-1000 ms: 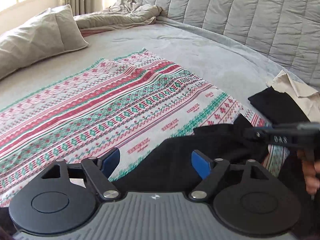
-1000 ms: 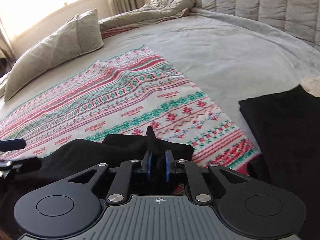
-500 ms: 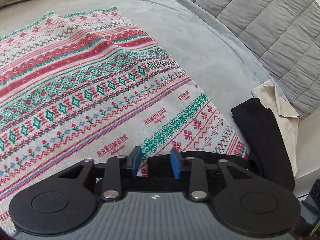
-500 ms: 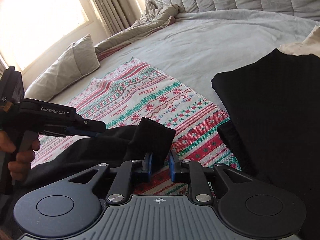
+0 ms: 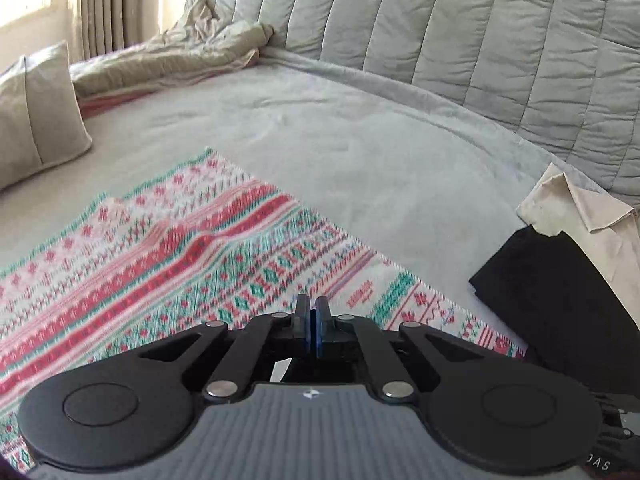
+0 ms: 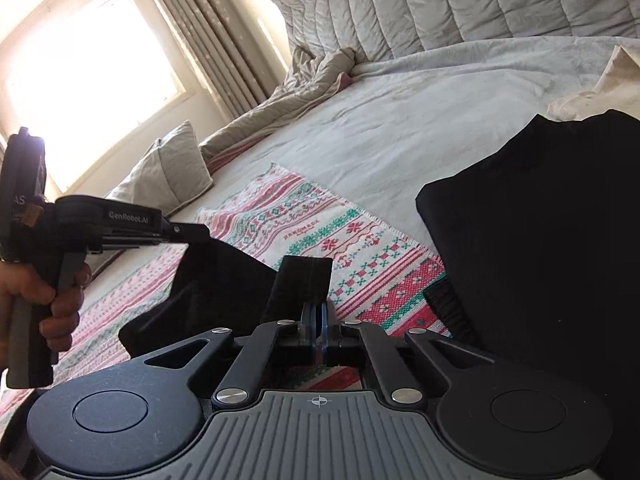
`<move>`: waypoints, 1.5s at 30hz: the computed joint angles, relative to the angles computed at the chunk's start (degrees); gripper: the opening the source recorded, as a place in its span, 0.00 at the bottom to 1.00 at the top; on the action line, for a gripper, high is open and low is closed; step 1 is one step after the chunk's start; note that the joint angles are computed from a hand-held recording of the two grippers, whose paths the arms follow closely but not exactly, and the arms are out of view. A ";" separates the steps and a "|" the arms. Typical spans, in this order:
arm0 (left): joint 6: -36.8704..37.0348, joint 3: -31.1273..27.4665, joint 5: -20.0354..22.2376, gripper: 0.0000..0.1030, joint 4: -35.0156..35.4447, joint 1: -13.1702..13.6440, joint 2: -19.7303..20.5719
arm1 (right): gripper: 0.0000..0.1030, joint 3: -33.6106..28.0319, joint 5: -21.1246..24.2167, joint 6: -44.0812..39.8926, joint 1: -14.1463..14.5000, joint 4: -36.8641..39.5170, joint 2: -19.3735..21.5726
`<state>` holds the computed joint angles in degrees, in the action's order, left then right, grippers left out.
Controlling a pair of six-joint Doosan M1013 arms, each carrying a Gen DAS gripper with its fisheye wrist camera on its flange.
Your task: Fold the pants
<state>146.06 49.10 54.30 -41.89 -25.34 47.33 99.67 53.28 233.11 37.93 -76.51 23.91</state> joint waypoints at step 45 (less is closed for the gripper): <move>1.02 11.92 -22.31 0.93 4.61 1.39 -5.63 | 0.63 -6.61 6.92 -17.52 -0.21 11.48 3.36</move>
